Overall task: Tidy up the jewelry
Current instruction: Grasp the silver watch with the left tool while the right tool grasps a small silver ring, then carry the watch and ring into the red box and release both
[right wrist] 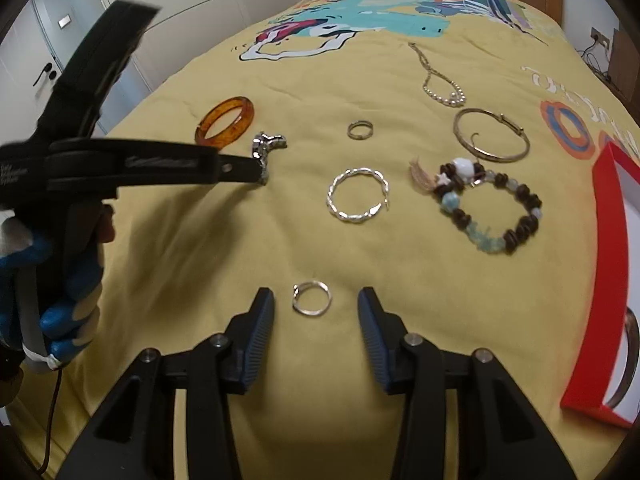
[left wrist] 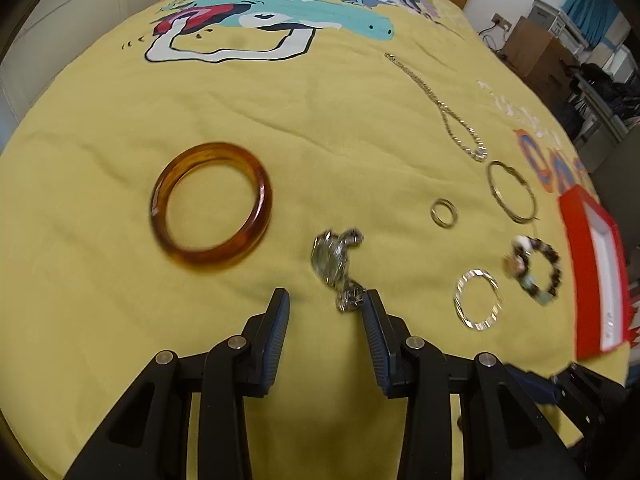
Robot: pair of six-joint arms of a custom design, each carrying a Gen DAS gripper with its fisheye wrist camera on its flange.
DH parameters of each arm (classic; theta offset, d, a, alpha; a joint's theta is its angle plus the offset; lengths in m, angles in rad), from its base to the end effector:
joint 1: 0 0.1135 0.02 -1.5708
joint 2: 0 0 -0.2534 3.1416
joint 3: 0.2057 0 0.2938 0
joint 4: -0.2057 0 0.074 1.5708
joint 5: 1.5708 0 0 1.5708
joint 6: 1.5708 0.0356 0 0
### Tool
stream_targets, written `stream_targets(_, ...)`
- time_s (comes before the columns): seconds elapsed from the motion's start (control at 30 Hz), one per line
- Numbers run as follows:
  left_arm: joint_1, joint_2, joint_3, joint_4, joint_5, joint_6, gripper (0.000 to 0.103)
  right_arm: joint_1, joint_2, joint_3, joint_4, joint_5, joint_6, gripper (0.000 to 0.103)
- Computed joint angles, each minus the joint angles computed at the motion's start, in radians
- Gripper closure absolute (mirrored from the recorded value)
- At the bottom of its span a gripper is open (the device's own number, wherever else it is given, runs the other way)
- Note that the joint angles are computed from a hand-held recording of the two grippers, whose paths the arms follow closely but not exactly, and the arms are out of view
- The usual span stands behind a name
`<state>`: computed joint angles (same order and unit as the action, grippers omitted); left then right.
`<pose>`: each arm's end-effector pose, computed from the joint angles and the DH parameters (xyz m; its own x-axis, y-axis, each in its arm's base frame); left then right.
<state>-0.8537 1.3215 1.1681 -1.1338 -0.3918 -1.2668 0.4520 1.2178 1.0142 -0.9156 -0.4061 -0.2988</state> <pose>0.1948 -0.2027 0.2718 -0.7865 -0.4398 -0.4335 -0.4145 0.8964 -0.1572 0.2392 0.1318 0.2559 -0.6098 -0.5967 -0.5217 -0.7699 0.6022 0.2112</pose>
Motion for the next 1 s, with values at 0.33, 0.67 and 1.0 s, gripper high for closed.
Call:
stream_targets(0.33,0.015,0.103,0.081,-0.041,-0.038,0.024,0.083,-0.011,0.008,0.000,-0.013,-0.024,-0.044,0.085)
stream_targets(0.67,-0.082,0.063,0.167,-0.198,-0.122,-0.071,0.091,-0.054,-0.101,0.009,-0.064,-0.073,-0.048,0.085)
stream_targets(1.0,-0.215,0.078,0.291,-0.361,-0.187,-0.210,0.092,-0.159,-0.201,0.069,-0.161,-0.133,-0.089,0.085)
